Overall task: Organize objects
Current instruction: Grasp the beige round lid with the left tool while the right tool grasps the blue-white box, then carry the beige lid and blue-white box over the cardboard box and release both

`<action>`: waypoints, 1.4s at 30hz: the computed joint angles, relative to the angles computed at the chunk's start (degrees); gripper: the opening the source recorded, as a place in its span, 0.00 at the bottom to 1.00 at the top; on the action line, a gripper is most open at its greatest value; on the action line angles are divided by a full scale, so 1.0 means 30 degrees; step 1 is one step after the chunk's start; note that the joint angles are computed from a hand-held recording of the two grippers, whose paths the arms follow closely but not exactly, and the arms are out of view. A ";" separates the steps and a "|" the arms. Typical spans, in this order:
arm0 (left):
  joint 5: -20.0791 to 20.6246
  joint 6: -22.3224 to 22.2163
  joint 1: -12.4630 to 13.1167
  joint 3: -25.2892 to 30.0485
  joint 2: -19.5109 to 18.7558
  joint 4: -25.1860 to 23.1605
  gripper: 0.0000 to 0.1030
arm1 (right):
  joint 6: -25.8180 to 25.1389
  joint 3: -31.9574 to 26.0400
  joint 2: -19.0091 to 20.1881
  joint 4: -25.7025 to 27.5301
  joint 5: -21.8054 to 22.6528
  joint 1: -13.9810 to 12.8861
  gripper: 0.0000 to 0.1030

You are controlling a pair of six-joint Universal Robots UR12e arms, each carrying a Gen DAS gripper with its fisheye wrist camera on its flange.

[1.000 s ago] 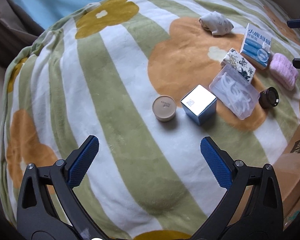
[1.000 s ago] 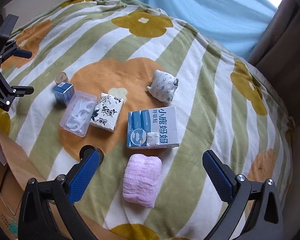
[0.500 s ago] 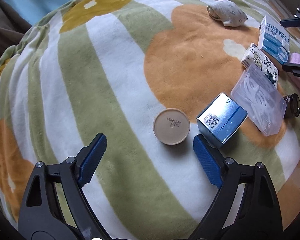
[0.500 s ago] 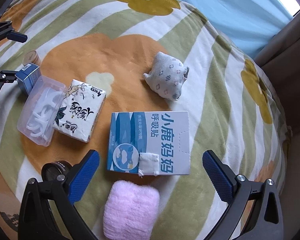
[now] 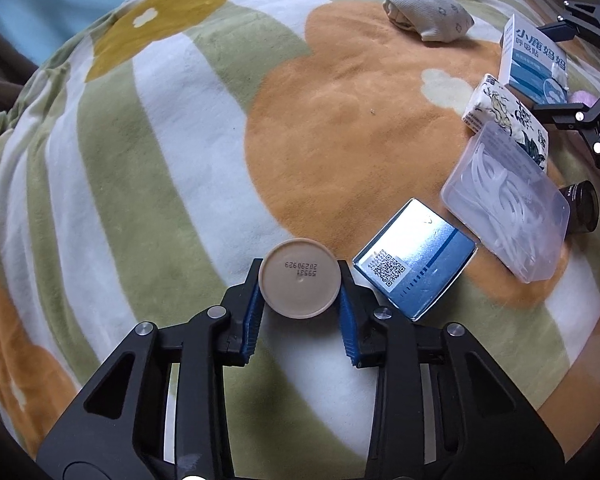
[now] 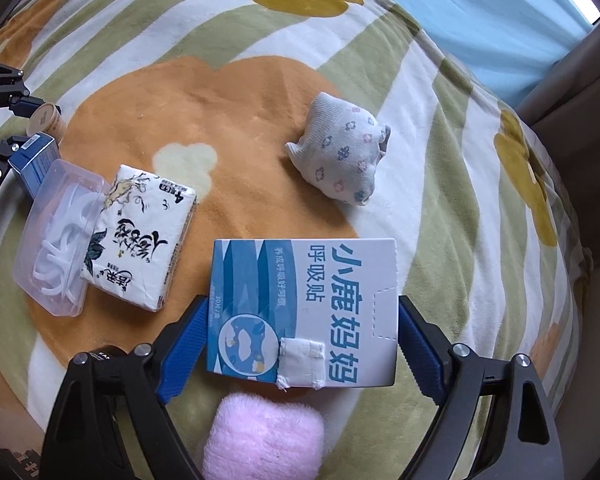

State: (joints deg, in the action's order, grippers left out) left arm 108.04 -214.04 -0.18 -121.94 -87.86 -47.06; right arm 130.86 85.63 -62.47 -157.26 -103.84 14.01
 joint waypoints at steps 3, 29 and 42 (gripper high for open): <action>0.0023 -0.0086 -0.0021 0.0044 0.0051 -0.0106 0.29 | 0.0320 -0.0068 -0.0008 0.0140 0.0010 -0.0016 0.84; 0.3008 -0.3470 -0.4100 0.3303 0.1898 -0.3385 0.29 | 0.5046 0.3045 -0.5096 0.2011 0.2045 0.0315 0.84; 0.3552 -0.5783 -0.7849 0.5949 0.0104 -0.5643 0.29 | 0.5332 0.7118 -0.8858 0.2930 0.3244 0.0487 0.84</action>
State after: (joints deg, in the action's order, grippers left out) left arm 118.70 -231.39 -23.73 -104.10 -87.55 -63.99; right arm 146.86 106.98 -89.04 -148.47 -94.10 15.47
